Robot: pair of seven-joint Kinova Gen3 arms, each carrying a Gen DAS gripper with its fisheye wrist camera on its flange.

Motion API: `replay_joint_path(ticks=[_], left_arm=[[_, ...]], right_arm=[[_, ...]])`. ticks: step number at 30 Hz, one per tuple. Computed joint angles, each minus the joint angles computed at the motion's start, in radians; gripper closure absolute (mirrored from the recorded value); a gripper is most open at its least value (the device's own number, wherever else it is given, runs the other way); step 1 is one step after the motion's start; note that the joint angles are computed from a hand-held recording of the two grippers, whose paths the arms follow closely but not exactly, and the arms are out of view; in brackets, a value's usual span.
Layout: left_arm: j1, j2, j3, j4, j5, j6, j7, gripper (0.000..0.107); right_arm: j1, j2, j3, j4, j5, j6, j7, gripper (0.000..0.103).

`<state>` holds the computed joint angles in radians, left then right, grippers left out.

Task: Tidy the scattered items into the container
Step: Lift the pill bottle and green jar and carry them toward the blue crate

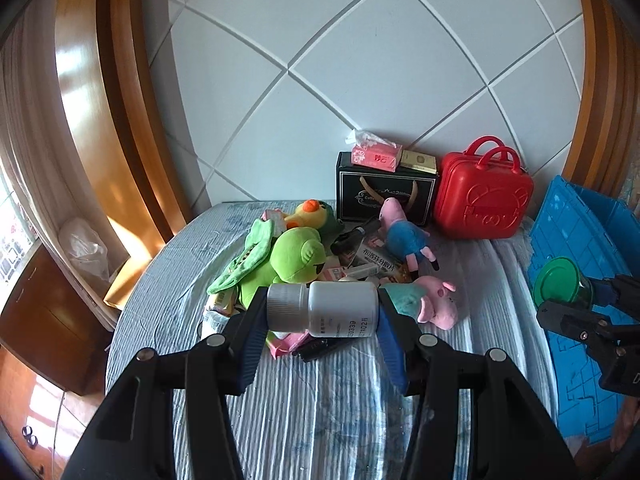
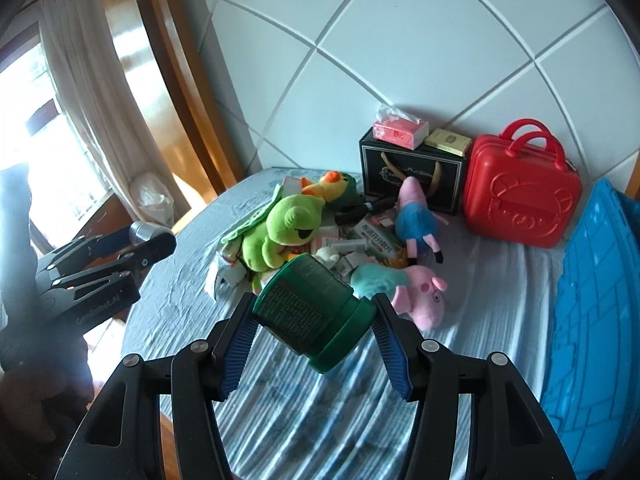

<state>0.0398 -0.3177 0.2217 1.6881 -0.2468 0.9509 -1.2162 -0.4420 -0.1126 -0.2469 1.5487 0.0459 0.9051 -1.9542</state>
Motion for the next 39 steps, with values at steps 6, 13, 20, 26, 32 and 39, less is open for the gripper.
replay_joint_path(ticks=[6, 13, 20, 26, 32, 39], left_arm=[[0.000, 0.020, 0.155, -0.082, -0.090, 0.061, 0.131, 0.057], [0.064, 0.113, 0.327, -0.216, -0.247, 0.166, 0.288, 0.057], [0.198, 0.274, 0.502, -0.375, -0.474, 0.277, 0.437, 0.057], [0.398, 0.437, 0.551, -0.533, -0.651, 0.363, 0.476, 0.057], [0.597, 0.579, 0.527, -0.709, -0.749, 0.407, 0.420, 0.057], [0.805, 0.737, 0.470, -0.958, -0.791, 0.435, 0.281, 0.057]], right_arm=[[0.038, -0.101, 0.069, 0.037, -0.101, 0.016, 0.115, 0.046], [0.100, -0.205, 0.164, 0.054, -0.208, 0.062, 0.249, 0.046], [0.169, -0.290, 0.285, 0.052, -0.277, 0.132, 0.369, 0.046], [0.233, -0.346, 0.395, 0.040, -0.295, 0.190, 0.451, 0.046], [0.295, -0.365, 0.506, 0.023, -0.290, 0.244, 0.507, 0.046], [0.353, -0.379, 0.612, 0.010, -0.283, 0.282, 0.548, 0.046]])
